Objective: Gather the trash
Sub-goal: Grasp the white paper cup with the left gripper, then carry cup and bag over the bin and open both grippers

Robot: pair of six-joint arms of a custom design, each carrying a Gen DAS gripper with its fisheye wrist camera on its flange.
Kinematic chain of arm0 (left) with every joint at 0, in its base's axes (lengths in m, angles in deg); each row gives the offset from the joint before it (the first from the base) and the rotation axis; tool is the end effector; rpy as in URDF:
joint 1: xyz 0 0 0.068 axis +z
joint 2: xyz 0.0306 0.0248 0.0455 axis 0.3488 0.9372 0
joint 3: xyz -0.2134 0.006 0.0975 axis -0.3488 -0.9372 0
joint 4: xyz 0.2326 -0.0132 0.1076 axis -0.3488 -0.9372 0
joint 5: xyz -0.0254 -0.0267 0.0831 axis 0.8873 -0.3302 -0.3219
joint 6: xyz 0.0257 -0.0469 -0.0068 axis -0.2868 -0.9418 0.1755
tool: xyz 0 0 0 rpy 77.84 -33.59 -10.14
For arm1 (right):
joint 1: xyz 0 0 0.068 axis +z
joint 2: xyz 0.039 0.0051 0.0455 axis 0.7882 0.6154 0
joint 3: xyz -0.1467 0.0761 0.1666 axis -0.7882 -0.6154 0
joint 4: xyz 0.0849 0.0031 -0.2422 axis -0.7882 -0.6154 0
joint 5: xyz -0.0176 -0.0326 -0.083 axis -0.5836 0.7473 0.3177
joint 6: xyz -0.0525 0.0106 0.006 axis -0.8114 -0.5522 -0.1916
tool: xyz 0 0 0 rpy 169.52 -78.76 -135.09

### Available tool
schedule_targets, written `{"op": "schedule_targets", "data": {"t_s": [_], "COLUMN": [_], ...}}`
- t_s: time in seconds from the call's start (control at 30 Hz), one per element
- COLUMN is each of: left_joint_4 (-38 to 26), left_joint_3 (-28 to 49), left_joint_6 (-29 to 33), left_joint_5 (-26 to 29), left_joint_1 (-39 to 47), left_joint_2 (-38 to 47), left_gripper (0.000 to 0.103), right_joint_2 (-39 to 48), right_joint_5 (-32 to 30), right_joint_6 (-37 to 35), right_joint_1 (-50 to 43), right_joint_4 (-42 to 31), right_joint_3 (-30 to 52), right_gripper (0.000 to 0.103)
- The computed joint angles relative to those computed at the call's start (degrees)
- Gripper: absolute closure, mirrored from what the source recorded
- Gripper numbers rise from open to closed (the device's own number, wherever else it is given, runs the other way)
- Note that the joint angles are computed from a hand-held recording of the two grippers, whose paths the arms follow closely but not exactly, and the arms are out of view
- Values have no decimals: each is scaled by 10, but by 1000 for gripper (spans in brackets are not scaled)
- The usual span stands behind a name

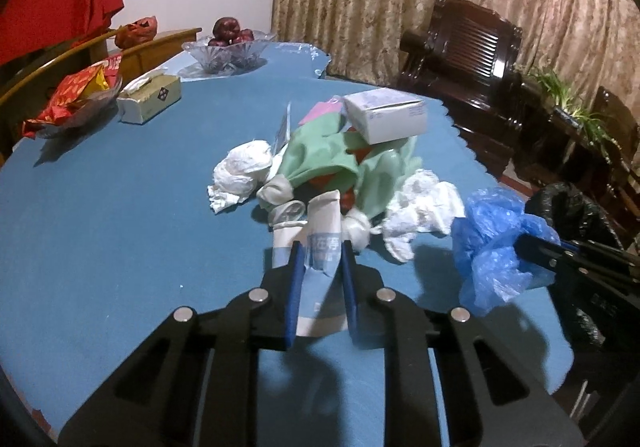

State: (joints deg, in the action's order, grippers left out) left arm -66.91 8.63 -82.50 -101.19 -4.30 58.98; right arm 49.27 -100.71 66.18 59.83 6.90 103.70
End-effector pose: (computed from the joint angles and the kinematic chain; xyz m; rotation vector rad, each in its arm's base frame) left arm 0.2768 -0.1128 0.1571 -0.2692 2.2866 -0.0248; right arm 0.3417 0.0606 0.1573 -0.4854 2.3149 0.4729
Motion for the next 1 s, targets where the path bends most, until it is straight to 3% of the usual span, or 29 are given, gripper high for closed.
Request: {"op": "schedule_targets", "data": {"t_s": [0.23, 0.53, 0.83, 1.0], "left_joint_4": [-26, -30, -23, -38], "left_joint_3": [29, 122, 277, 402], "left_joint_6": [0, 10, 36, 47], "left_joint_5": [-11, -8, 19, 46], "left_joint_1": [-44, -110, -176, -207], "left_joint_2": [-16, 43, 166, 265], "left_gripper": [85, 85, 86, 86], "right_joint_2": [-51, -111, -126, -105], "right_joint_5": [-20, -65, -89, -90], "right_joint_6": [0, -15, -54, -72], "right_joint_1": [-40, -141, -279, -347], "right_joint_4": [-11, -40, -75, -84], "right_joint_3": [-19, -26, -20, -1], "right_gripper": [90, 90, 90, 91]}}
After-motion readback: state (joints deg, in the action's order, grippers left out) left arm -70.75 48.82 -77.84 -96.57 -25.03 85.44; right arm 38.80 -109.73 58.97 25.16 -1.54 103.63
